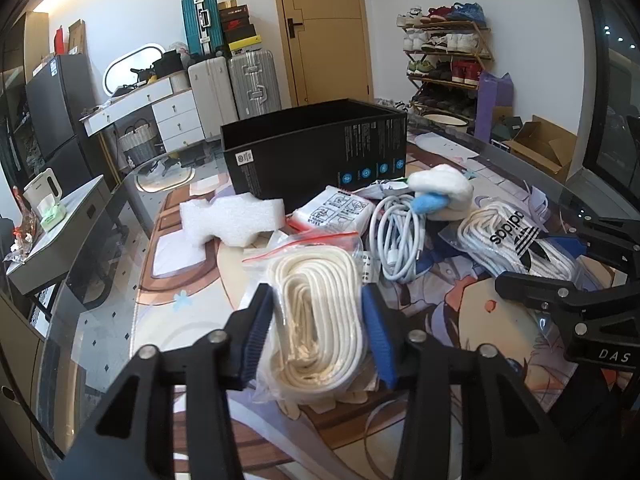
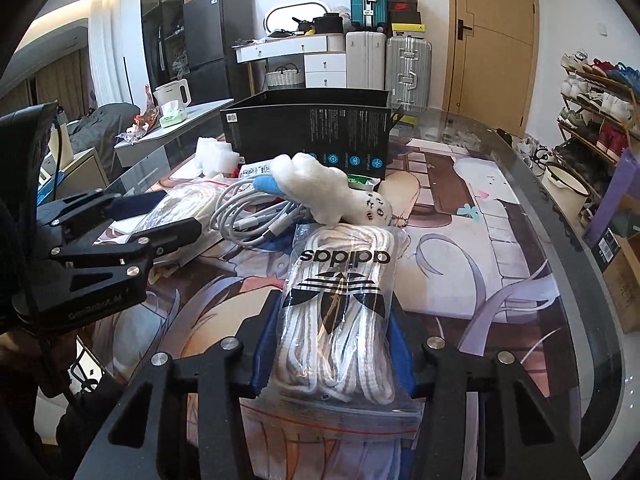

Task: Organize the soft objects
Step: 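Grasp the adidas bag of white laces with right tool while left grasps the white rope bag, then carry both bags over the black box and open both tools to drop them inside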

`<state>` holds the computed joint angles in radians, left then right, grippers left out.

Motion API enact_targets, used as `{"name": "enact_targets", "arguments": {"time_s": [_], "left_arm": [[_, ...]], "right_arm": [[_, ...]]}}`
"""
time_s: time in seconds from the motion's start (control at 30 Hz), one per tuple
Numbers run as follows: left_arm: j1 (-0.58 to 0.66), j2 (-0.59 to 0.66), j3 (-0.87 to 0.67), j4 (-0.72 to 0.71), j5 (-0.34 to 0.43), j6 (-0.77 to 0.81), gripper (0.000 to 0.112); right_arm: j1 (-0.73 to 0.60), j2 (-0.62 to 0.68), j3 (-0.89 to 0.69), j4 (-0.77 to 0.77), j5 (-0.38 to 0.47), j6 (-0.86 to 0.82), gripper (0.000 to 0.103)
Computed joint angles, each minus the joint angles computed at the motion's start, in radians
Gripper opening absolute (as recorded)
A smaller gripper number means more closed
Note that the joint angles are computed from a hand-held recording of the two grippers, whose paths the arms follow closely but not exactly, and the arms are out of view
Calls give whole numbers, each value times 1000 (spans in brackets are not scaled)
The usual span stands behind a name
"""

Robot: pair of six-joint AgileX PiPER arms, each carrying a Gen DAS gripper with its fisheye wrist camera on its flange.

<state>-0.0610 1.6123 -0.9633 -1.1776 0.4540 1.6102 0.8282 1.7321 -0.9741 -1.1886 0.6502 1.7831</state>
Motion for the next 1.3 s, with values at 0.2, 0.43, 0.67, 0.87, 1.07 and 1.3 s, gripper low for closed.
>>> {"name": "enact_targets", "arguments": {"time_s": [0.2,0.43,0.67,0.87,1.07,1.3], "left_arm": [[44,-12,-6,2,76,-24,31],[102,-45,-4,-27,141,-15,31],[140,-74,-31,-37,192,-42,31],[140,-76,-98,-24,214,-82,31],[132,-50,-199,-13,219,-142,31],[126,0,-320,31,230,-248,31]], "right_arm": [[33,-25,22,-31,28,32,44],[86,-82,64,-91,69,107,44],[119,-139,71,-110,111,116,44],[82,-168,31,-111,90,51,44],[9,-176,-65,-70,29,-100,44],[-71,-152,-185,8,-18,-280,44]]}}
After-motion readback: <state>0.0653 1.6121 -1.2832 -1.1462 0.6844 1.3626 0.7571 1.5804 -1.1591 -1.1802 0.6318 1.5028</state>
